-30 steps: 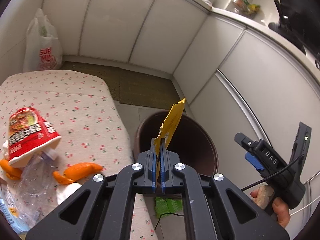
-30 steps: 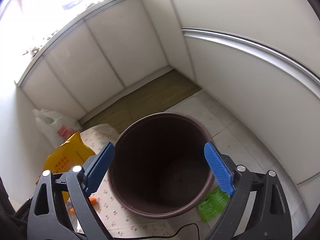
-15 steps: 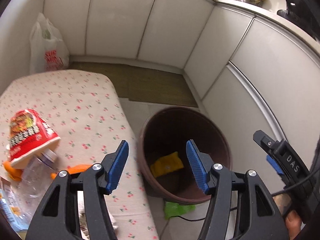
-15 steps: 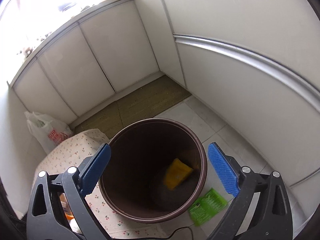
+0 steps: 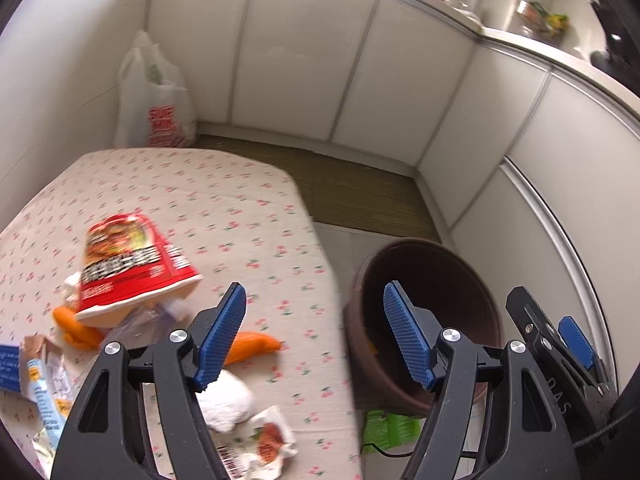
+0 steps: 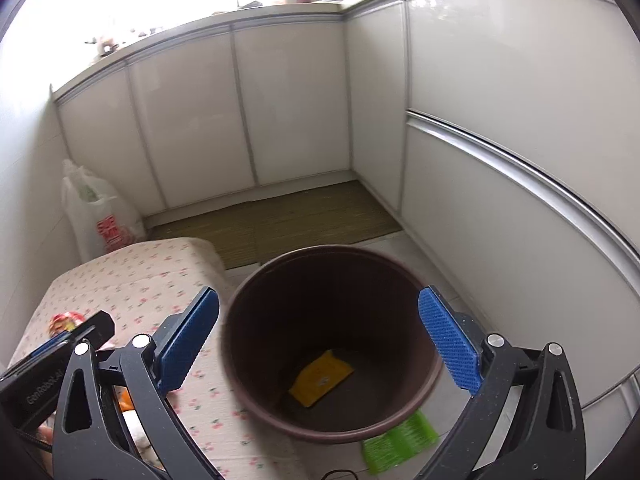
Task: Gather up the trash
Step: 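Move both tools back over the table toward the blue box and milk carton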
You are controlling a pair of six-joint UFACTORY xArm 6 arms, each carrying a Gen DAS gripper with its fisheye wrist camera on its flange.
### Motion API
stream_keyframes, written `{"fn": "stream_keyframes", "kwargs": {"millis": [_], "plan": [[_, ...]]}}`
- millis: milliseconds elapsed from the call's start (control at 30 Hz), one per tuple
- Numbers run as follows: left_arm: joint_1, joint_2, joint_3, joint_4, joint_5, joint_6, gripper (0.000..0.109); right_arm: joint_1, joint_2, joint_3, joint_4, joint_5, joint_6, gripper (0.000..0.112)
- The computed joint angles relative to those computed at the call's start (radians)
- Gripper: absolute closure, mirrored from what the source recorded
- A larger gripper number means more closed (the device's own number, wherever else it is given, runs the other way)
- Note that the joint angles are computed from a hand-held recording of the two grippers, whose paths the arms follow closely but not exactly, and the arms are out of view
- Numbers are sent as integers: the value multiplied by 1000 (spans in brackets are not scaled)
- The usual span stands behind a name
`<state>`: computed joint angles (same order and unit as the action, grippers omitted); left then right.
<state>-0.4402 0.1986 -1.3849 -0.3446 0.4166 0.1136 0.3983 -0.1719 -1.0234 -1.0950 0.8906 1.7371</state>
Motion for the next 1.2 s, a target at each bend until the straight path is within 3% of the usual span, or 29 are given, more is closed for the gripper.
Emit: {"fn": "stream_keyframes", "kwargs": {"millis": [400, 933, 1200], "plan": [[122, -98, 149, 5, -19, -22, 38, 122, 164, -172, -35, 59, -85, 16], [294, -173, 250, -12, 15, -9, 37, 203, 347, -374, 12, 0, -233, 16], [403, -173, 273, 8, 14, -22, 37, 240, 481, -532, 106, -43, -391, 16]]}}
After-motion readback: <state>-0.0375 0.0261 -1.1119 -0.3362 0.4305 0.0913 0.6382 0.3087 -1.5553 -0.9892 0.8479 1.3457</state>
